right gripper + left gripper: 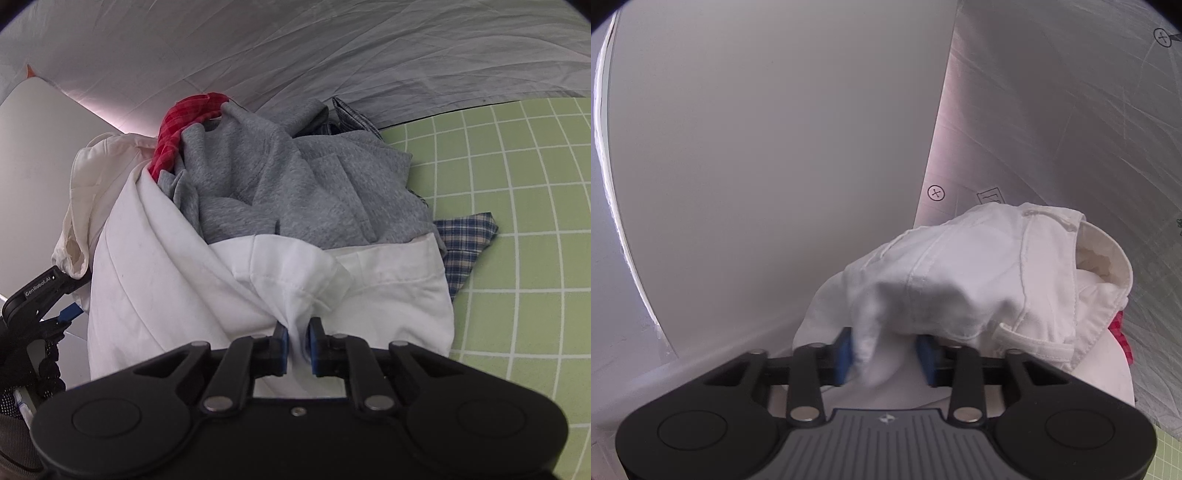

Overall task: Fold clothes
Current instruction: 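Reach both tools into the white shirt on the heap and close them, then lift the white shirt off the heap with both grippers and carry it onto the mat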

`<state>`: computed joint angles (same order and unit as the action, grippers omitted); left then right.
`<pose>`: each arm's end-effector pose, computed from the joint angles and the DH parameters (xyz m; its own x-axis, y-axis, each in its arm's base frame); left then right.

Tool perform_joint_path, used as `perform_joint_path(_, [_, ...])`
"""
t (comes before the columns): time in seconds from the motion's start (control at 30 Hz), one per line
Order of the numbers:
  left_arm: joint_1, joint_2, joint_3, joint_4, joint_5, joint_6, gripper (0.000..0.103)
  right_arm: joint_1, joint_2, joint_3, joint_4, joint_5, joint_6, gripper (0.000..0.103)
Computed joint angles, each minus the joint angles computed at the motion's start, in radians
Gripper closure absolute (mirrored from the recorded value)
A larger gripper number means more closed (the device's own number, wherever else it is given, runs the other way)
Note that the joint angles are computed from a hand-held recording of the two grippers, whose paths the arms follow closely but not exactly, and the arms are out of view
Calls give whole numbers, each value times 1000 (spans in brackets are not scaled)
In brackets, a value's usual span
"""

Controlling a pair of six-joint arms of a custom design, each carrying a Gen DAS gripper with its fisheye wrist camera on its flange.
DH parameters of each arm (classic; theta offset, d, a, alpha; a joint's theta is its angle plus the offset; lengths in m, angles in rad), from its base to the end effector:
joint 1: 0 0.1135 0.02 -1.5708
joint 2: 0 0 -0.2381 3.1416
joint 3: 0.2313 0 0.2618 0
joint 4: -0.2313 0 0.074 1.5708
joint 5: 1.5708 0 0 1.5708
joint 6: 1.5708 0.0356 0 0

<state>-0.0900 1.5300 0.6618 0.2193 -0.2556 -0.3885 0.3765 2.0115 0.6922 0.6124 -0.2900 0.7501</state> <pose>0.3067 -0.0186 0.1302 -0.5140 -0.3216 -0.7953 -0.3332 0.9291 -0.1604 0.2988 0.1291 0.0268 -0.8199 0.3783 -0.4297 0.0061 0.7563 0.6542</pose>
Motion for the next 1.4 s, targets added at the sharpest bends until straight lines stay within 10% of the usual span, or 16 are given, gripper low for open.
perform_joint_path(0.43, [-107, -255, -156, -81, -116, -50, 98, 13, -24, -24, 8, 31, 41, 91])
perform_joint_path(0.8, [-582, -534, -224, -504, -404, -431, 98, 7, -166, -159, 7, 94, 90, 92])
perform_joint_path(1.17, [-988, -632, -137, -856, -578, -671, 99, 54, -722, -496, -189, 241, 58, 94])
perform_joint_path(1.3, [-1076, -571, -127, -919, -532, -836, 96, 79, -1019, -611, -378, 289, 27, 95])
perform_joint_path(1.4, [-1058, -635, -186, -901, -483, -877, 90, 10, -971, -620, -387, 206, 44, 92])
